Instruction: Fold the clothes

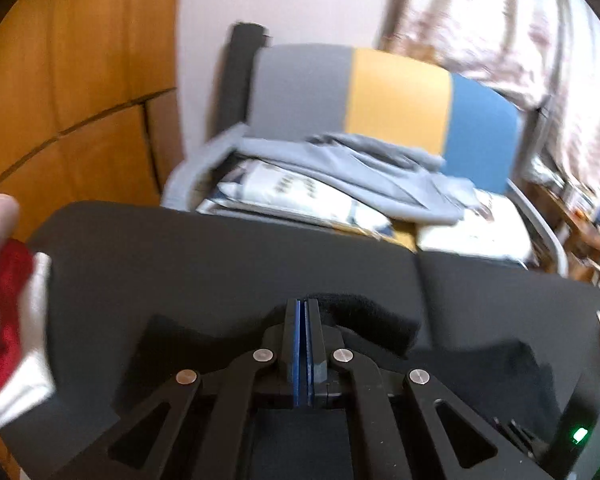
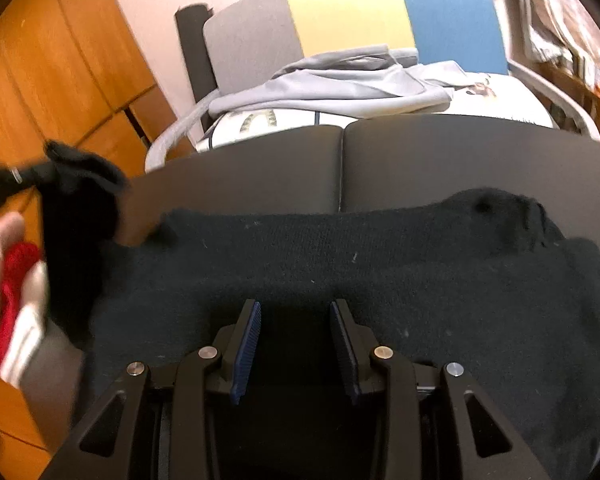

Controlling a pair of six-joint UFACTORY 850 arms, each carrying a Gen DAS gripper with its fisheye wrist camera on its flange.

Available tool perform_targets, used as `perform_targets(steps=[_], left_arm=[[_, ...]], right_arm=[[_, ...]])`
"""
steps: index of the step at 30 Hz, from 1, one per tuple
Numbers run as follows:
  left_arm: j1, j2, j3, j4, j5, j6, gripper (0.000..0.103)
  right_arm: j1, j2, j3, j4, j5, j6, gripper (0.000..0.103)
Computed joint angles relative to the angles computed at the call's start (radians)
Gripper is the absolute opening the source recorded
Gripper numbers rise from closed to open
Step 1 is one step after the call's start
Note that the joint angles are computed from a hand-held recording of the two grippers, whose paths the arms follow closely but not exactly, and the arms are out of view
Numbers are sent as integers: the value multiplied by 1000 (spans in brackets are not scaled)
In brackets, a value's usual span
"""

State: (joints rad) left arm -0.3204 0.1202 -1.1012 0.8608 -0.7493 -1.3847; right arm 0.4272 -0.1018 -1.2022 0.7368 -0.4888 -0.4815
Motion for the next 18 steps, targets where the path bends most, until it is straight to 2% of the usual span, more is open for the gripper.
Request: perform_targets(steps=[4,6,9,11,13,14,16,18], left_arm=[[-73,-53,-14,-55,20,-9,2],[-69,-69,-3,-156,105,91,3],[-70,-51,42,-287,206,192,7],[-56,5,104,-307,263,175,20],[-39,86,189,-213,300,37,64],[-30,130,233,-146,310,-52,69],[-6,211,311,-45,319,-193,70],[25,254,360,-72,311,-187,68]], right_arm=[[-81,60,84,342,-96,-160,37],[-115,83,119,442,-140,-188,37],[-141,94,146,477,-191,-169,37],[-151,92,153,503,-233,-174,38],[-155,86,151,516,-263,-176,44],[-153,80,145,511,-274,-171,48],[-145,66,131,503,-290,-163,53],[-133,54,121,508,-297,-164,53]])
